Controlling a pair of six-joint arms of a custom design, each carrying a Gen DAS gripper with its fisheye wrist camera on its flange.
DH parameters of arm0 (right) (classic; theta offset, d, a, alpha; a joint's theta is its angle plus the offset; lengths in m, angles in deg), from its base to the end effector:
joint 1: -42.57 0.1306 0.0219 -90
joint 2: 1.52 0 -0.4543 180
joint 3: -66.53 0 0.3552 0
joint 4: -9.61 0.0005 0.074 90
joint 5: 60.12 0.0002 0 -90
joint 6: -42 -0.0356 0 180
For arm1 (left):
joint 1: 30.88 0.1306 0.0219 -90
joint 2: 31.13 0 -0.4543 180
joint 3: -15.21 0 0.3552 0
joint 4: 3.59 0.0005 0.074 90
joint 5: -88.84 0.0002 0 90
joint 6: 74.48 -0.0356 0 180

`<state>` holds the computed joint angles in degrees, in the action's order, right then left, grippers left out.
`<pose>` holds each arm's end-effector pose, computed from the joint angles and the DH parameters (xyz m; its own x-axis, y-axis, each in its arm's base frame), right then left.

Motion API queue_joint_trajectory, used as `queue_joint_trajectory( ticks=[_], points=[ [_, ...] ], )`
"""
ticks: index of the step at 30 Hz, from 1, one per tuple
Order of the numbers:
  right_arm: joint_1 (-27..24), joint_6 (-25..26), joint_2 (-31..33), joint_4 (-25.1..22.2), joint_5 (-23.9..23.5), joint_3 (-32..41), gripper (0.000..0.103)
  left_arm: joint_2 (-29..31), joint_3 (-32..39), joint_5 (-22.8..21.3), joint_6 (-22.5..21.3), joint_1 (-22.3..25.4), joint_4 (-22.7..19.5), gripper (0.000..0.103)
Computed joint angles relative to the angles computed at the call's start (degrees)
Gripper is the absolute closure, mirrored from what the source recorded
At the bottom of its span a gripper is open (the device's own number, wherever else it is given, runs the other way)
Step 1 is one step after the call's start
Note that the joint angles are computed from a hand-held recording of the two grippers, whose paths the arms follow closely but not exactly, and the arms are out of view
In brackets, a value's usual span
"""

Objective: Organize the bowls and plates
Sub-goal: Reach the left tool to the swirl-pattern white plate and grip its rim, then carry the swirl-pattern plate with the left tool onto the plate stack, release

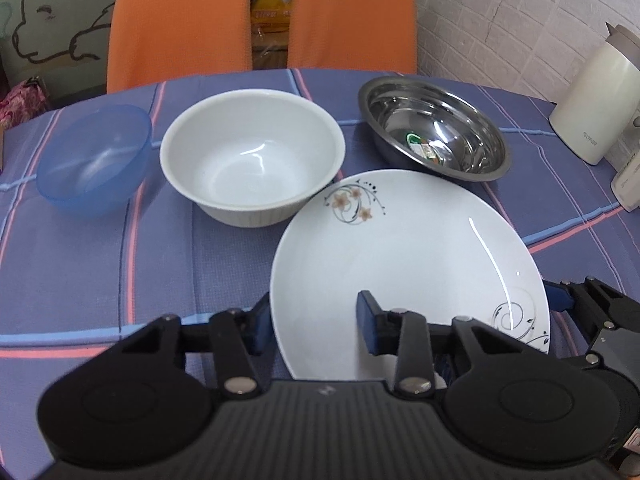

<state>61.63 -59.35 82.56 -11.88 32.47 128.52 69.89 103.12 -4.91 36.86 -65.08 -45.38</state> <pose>0.3631 0.1232 0.3732 -0.6969 -0.0328 -0.7164 -0.1613 0.9805 0.1120 0.4290 -0.2894 0.4062 -0.8231 0.1203 -0.5551 0.2472 0.9558 -0.1594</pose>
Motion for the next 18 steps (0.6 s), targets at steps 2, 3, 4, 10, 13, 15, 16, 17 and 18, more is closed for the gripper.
queue_joint_trajectory(
  ticks=[2,3,4,10,13,15,16,17,18],
  points=[
    [0.0,-1.6,-0.3,-0.1,-0.2,-0.1,0.017,-0.3,-0.1,0.5,0.1,0.0,-0.5,0.07],
    [0.0,-2.2,-0.5,-0.2,-0.4,-0.2,0.017,-0.6,-0.4,0.5,0.2,0.0,-0.6,0.071],
    [0.2,-2.7,-0.8,-0.1,-0.4,-0.4,0.017,-0.9,-0.8,0.4,0.2,-0.1,-0.4,0.071],
    [2.3,-4.5,-3.0,0.0,1.8,-1.8,0.017,-3.6,-3.1,0.1,0.2,-0.7,0.9,0.073],
    [3.3,-5.6,-4.8,0.5,2.9,-2.7,0.017,-5.5,-4.6,-0.1,0.2,-1.4,1.8,0.073],
    [4.0,-6.7,-6.1,1.0,3.9,-3.2,0.017,-6.8,-5.6,-0.1,0.5,-1.7,2.2,0.073],
    [4.3,-6.8,-6.6,0.8,4.4,-3.4,0.017,-7.5,-6.0,-0.1,0.6,-1.9,2.4,0.074],
    [4.8,-7.0,-7.2,0.7,5.0,-3.5,0.017,-8.2,-6.4,-0.2,0.7,-2.0,2.5,0.074],
    [5.3,-7.2,-7.7,0.5,5.6,-3.6,0.016,-8.8,-6.8,-0.3,0.9,-2.1,2.6,0.074]
  ],
)
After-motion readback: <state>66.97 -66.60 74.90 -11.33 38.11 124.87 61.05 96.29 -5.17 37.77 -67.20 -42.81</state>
